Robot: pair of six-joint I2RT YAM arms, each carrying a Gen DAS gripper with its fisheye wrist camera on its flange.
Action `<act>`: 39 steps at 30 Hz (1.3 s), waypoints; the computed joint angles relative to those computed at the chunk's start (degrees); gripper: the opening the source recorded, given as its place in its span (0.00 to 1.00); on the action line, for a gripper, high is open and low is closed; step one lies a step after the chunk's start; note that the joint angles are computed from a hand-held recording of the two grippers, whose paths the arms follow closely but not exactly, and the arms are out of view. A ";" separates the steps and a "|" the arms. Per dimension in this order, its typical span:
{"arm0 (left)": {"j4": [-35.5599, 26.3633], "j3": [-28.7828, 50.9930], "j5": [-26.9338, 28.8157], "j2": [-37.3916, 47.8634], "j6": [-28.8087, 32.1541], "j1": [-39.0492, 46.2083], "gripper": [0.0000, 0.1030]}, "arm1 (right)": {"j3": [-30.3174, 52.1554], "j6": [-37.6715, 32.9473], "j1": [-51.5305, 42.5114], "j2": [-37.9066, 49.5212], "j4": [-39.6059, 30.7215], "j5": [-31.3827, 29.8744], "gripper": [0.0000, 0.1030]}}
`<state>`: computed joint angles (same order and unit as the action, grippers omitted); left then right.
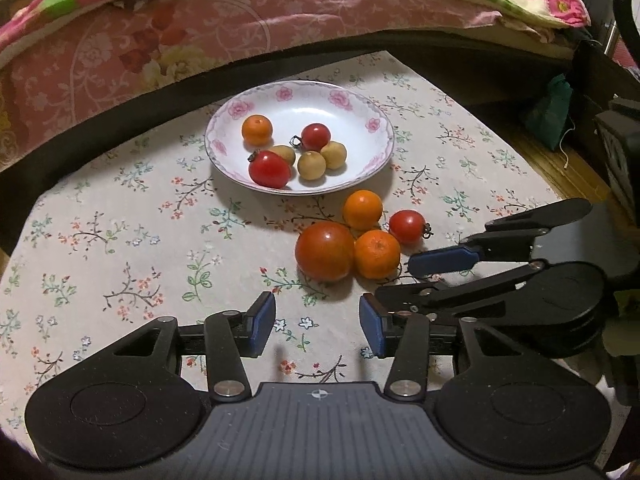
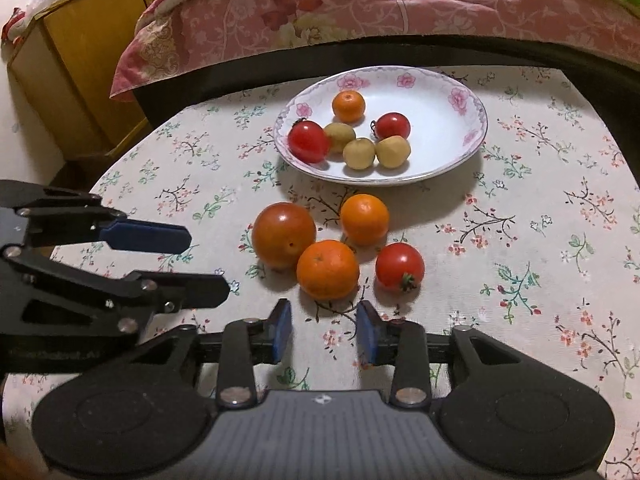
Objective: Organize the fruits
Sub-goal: 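Grasp a tangerine with the right gripper while the left gripper approaches a large tomato, then grasp the large red tomato with the left gripper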
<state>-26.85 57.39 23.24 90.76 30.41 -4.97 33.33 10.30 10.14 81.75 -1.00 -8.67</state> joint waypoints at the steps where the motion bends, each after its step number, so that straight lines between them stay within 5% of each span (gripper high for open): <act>1: -0.27 0.31 0.11 0.29 -0.08 0.14 0.54 | -0.27 -0.08 -0.06 0.07 0.80 0.00 0.35; 18: -2.07 2.92 0.04 4.09 0.56 0.44 0.57 | -0.30 -3.33 0.02 4.43 9.00 0.84 0.37; 30: -0.17 2.25 0.86 4.24 0.54 -0.14 0.58 | -1.62 -4.56 -2.31 -1.69 0.57 -0.90 0.31; 39: 7.05 1.32 0.25 5.98 -5.03 -3.63 0.59 | -3.66 -4.39 -5.12 -5.77 -4.05 -5.90 0.31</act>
<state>-19.80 58.71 23.49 96.74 25.38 -8.60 29.67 5.91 5.02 75.97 -5.06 -14.57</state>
